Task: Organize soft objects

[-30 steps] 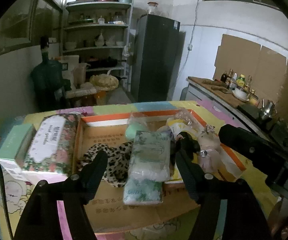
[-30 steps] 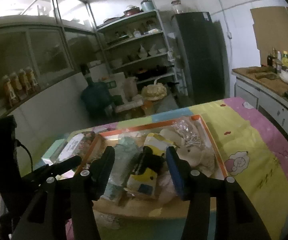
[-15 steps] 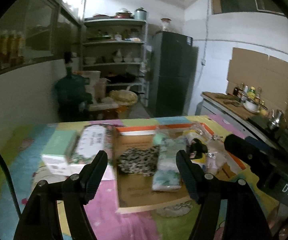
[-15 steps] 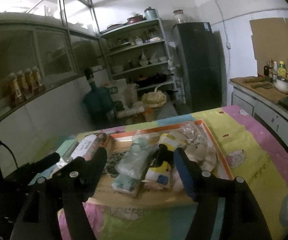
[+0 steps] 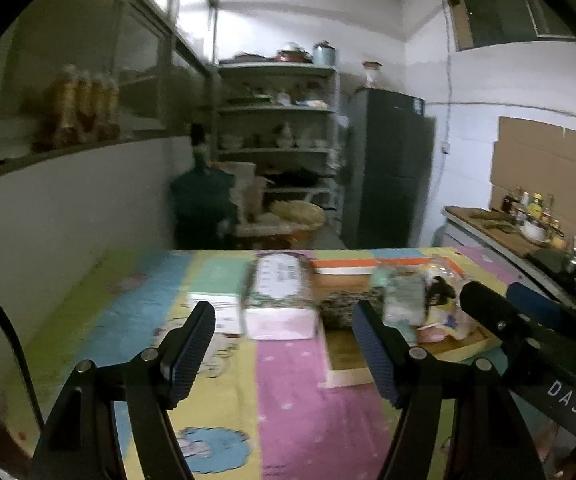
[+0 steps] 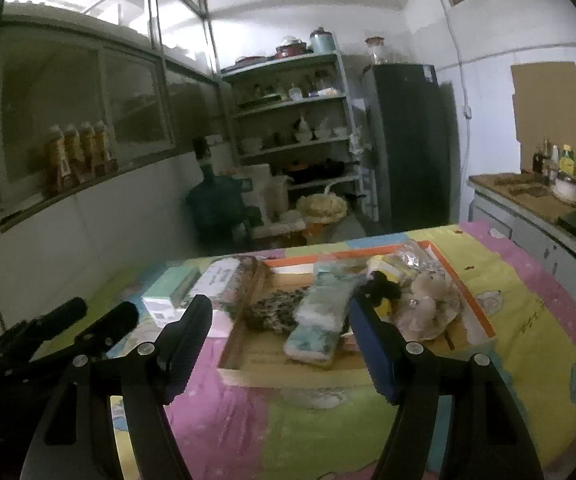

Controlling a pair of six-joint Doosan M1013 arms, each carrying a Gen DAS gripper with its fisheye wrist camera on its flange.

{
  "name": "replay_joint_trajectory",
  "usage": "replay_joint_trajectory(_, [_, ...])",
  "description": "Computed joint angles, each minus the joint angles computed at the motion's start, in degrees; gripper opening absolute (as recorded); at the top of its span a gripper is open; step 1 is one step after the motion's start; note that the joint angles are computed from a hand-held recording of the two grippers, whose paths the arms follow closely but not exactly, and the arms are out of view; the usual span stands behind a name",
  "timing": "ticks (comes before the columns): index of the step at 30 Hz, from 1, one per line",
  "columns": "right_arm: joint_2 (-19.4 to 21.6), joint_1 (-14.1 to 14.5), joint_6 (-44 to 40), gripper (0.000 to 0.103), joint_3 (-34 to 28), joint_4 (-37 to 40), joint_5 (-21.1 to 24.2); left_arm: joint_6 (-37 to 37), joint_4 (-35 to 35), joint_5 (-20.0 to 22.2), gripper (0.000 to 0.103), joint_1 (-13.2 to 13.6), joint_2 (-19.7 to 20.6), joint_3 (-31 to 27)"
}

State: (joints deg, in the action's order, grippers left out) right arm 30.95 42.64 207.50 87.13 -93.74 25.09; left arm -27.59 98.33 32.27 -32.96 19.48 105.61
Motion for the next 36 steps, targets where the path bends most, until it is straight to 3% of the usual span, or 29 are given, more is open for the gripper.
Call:
replay_joint_trajectory(4, [0.37, 1.86, 0.41, 0.073, -0.29, -0.48, 2.95, -2.89, 1.70, 0.78, 0.071, 0.25, -1.47, 2.33])
replay_joint_trajectory(9, [0.88, 3.69, -2.62, 0.073, -1.07, 1.83, 6.38, -1.05, -1.22, 2.95, 0.071, 0.15, -2.40, 3.59])
replay_joint_trajectory(15, [1.06, 5.07, -3.33, 0.073, -1.35, 2.39, 8.73, -3.99, 1.73, 3.60, 0.071, -0.17, -3.76, 5.76])
replay_joint_trajectory(36, [1.28, 6.22, -4.17, 0.073, -1.63, 1.65, 9.24, -6.43, 3.62, 4.82, 0.070, -0.28, -5.05, 7.44])
